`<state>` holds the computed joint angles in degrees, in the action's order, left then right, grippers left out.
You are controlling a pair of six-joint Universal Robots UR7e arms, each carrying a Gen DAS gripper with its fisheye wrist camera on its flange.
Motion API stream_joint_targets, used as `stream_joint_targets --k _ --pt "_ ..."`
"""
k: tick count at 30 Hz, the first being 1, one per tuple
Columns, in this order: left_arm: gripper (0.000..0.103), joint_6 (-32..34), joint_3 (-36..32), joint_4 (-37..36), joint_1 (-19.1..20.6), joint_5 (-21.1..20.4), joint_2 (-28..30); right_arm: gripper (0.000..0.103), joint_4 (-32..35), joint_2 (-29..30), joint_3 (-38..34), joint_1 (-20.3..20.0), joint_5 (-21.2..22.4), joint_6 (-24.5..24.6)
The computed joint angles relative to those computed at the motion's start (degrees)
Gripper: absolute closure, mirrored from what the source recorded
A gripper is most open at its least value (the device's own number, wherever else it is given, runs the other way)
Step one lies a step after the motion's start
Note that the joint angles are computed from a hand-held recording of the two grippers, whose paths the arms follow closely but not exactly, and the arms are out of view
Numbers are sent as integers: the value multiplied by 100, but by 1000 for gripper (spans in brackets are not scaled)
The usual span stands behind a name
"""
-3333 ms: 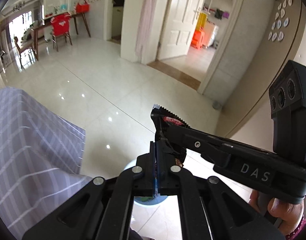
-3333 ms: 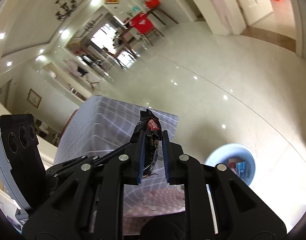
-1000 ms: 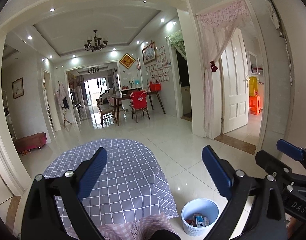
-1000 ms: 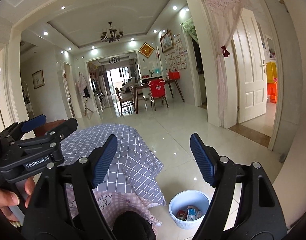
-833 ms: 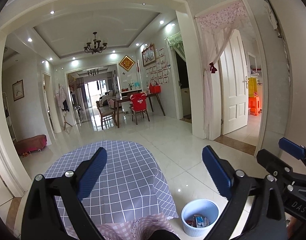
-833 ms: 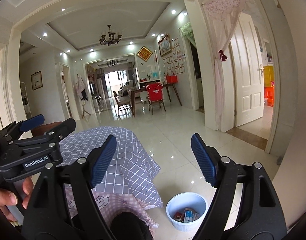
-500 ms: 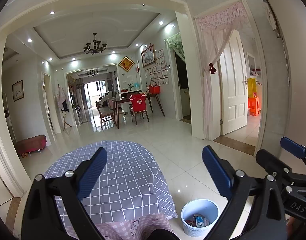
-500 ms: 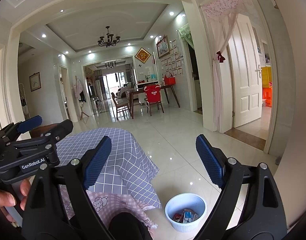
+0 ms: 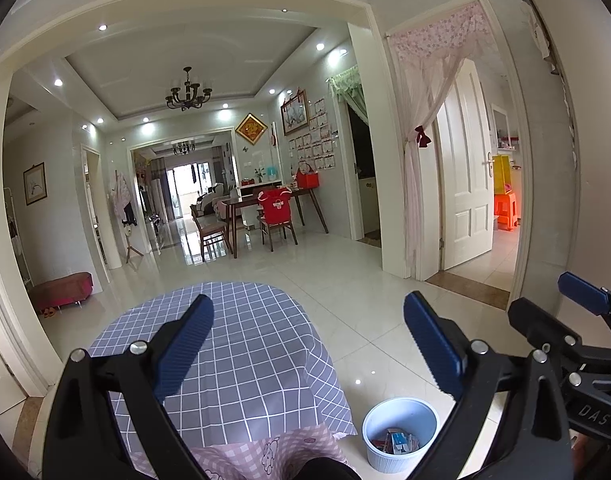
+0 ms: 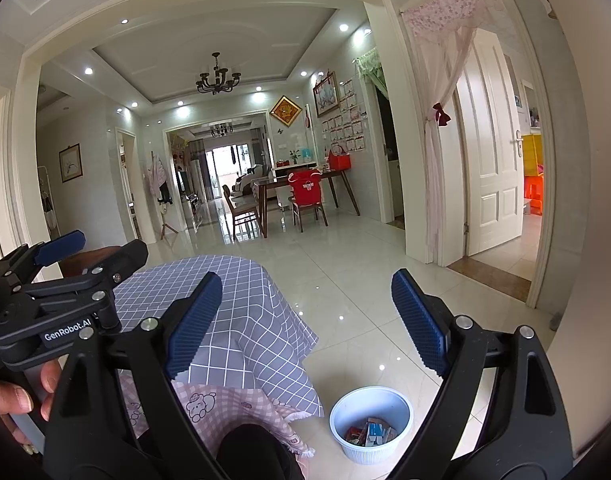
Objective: Collect trash
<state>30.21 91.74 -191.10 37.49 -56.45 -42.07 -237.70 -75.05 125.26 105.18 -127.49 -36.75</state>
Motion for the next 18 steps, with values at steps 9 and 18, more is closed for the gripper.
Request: stream_joint_targets --k 9,18 --pt "9 16 -10 17 8 -48 5 18 -1 -2 7 -6 4 2" --pt "9 48 26 24 29 -74 -14 18 3 3 1 5 -8 2"
